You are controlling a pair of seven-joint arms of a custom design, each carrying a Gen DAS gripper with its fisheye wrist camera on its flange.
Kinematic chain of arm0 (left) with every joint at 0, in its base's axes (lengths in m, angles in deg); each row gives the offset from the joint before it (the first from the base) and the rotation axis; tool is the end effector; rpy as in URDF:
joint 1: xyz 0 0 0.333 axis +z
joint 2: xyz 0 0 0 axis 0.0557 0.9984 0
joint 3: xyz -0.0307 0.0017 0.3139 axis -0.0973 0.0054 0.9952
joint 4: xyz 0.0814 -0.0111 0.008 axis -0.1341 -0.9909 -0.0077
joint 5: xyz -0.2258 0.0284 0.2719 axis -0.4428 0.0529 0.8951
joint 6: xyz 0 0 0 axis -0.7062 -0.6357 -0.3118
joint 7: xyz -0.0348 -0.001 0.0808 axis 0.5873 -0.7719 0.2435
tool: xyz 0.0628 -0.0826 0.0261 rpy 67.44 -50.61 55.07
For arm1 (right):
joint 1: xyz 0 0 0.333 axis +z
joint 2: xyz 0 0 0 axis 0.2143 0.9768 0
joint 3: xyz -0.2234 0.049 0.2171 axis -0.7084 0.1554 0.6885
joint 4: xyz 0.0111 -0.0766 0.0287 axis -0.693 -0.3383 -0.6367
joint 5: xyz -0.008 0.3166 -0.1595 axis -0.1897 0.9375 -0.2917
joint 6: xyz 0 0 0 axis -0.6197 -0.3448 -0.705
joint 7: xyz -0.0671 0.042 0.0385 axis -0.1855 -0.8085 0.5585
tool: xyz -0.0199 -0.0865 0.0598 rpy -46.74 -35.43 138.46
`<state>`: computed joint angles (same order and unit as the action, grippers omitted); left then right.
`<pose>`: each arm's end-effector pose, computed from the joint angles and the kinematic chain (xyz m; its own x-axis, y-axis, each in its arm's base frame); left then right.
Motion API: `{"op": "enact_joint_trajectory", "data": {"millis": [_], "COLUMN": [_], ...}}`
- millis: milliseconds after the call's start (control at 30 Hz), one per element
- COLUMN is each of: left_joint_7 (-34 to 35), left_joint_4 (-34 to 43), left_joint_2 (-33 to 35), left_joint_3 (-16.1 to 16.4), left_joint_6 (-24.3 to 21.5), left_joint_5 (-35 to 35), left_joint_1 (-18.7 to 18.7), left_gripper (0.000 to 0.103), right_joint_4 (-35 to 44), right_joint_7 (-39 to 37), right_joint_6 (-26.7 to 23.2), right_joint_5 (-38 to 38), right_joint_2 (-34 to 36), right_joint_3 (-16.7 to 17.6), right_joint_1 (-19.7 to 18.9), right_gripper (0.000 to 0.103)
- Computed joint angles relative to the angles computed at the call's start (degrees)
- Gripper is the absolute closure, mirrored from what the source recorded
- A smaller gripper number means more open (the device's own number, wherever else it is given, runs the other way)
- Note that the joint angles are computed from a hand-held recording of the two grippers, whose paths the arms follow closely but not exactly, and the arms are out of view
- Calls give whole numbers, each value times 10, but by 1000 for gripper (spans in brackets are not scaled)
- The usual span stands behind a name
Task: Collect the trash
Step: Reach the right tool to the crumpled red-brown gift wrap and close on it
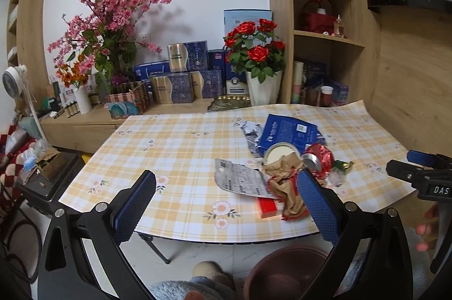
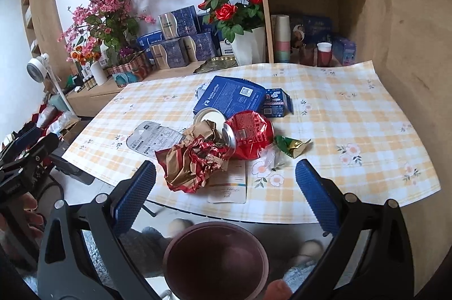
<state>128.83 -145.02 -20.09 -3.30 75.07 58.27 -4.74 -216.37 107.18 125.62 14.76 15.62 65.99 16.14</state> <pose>0.4044 -0.1439 0.7066 -0.1596 -0.9858 -0.0523 -0.4447 0.1191 -0.8877 0.3970 0.0632 0.6725 0.0567 -0.9825 -0.1773 -0.6134 0.1058 -0.7827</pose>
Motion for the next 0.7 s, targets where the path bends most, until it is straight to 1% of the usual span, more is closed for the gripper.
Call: {"op": "enact_joint_trajectory", "data": {"millis": [67,100,133,200,267,333,367,400,467,567,633,700], "left_joint_7": [5,5,3,0,-5,-8,4,16,30,38,42,38], "left_joint_4": [1,0,0,-4,-5,-6,-4,-3,1,13,17,16], "left_joint_2": [6,9,11,17,24,32,39,44,54,72,80,85], "left_joint_3": [5,6,4,4,1,1,12,21,26,23,22,20], "left_joint_6": [0,1,2,14,23,23,19,16,9,-10,-18,-19], "left_joint_5": [-4,-6,-4,0,7,11,-2,-16,-31,-39,-43,-48], "left_joint_1": [-2,-2,2,8,16,20,9,-1,-7,-1,2,7], "left_gripper": [5,5,5,5,5,5,5,5,5,5,5,5], "right_joint_4": [-9,-15,-15,-5,-2,12,13,15,21,43,59,67], "right_joint_7": [0,-5,-16,-44,-49,-33,-29,-16,-5,-23,-26,-25], "right_joint_6": [18,30,31,10,14,6,11,28,56,67,65,70], "right_joint_5": [-3,4,19,59,65,48,49,54,77,132,154,161], "right_joint_2": [6,10,15,35,53,79,87,101,126,166,191,209], "right_joint_3": [3,-1,-13,-39,-33,-15,-13,-10,-16,-36,-38,-35], "right_joint_1": [-1,6,20,54,53,37,38,38,48,76,84,85], "right_gripper": [6,5,5,5,6,6,6,6,6,6,6,6]}}
